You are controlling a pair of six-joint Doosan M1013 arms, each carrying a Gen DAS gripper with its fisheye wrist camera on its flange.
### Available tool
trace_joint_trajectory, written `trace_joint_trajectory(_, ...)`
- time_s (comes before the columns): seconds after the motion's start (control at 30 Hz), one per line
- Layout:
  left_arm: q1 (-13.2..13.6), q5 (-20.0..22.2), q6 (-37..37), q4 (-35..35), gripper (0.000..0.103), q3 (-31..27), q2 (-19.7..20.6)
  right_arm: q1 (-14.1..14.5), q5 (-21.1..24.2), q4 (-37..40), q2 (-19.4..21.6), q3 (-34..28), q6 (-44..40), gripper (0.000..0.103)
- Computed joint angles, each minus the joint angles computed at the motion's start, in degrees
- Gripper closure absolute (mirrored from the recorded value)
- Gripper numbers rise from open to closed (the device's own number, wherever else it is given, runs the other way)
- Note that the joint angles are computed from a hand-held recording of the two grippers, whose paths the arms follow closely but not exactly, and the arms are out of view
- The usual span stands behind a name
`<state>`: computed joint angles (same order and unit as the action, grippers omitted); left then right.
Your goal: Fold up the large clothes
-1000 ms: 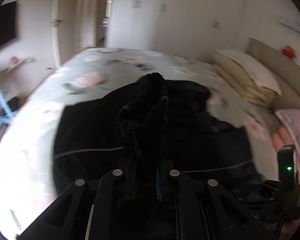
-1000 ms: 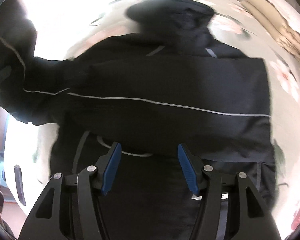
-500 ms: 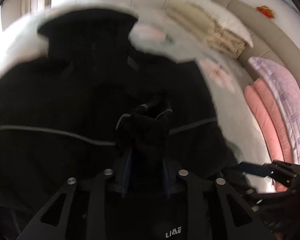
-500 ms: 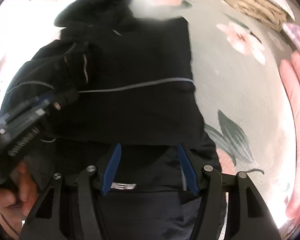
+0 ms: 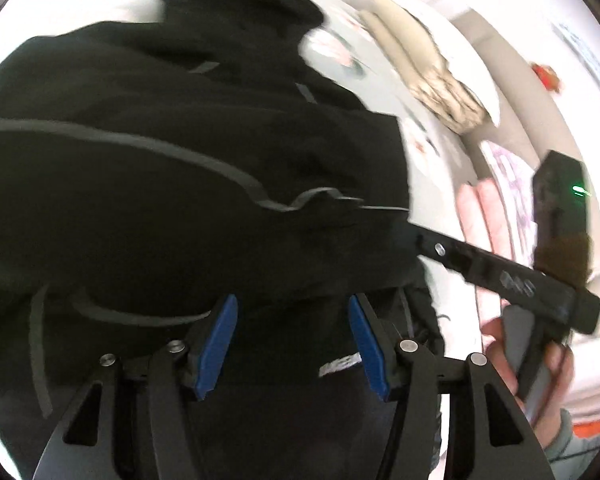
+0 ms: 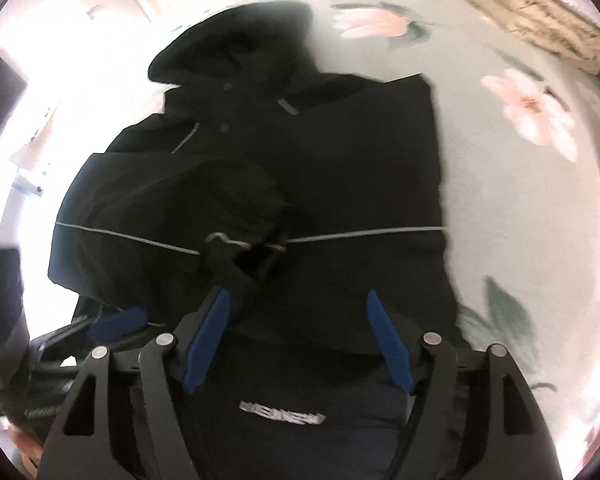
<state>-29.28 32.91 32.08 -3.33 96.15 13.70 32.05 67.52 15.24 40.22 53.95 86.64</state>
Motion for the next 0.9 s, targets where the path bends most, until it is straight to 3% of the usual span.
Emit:
trace_joint_trajectory(0.23,-0.45,5.40,-14.03,13.60,0.043,4.40,-5.51,0.22,4.69,7.56,6.31,-5.81,4.23,0.032)
trace_joint_trajectory(0.3,-0.11,6.75,-17.57,16.55,0.044,5.17,-6.47,0.11,5.94,9.67,7.08,-6.61,3.88,0.065)
trace_joint_trajectory(0.4,0.09,9.61,-20.91,21.27,0.044,4.78,-6.81,1.15,5.18,6.95,6.43,-6.76,2.39,0.077)
trace_joint_trajectory(0.47,0.33,11.87,-21.32,23.73,0.044,3.48,-6.14,1.79,2.52,3.39,4.62,-5.70,1.79,0.081)
trace_joint_trajectory(0.57,1.48,9.52,-18.46,22.60,0.044,2.82,-5.57,1.75,-1.49,-1.23,1.86,-3.99,2.01,0.083)
trace_joint_trajectory(0.7,1.60,11.43,-12.76,21.90,0.044,-0.82,-2.37,1.10,-6.41,-10.99,-1.11,-1.86,5.90,0.083)
trace_joint_trajectory(0.77,1.59,10.68,-12.02,22.06,0.044,-1.48,-1.45,0.40,-5.81,-14.62,-0.52,-2.25,7.94,0.083)
trace_joint_trajectory(0.9,2.29,16.50,-11.37,20.06,0.044,-3.59,2.64,-0.44,-1.39,-15.72,3.83,-4.36,8.89,0.081)
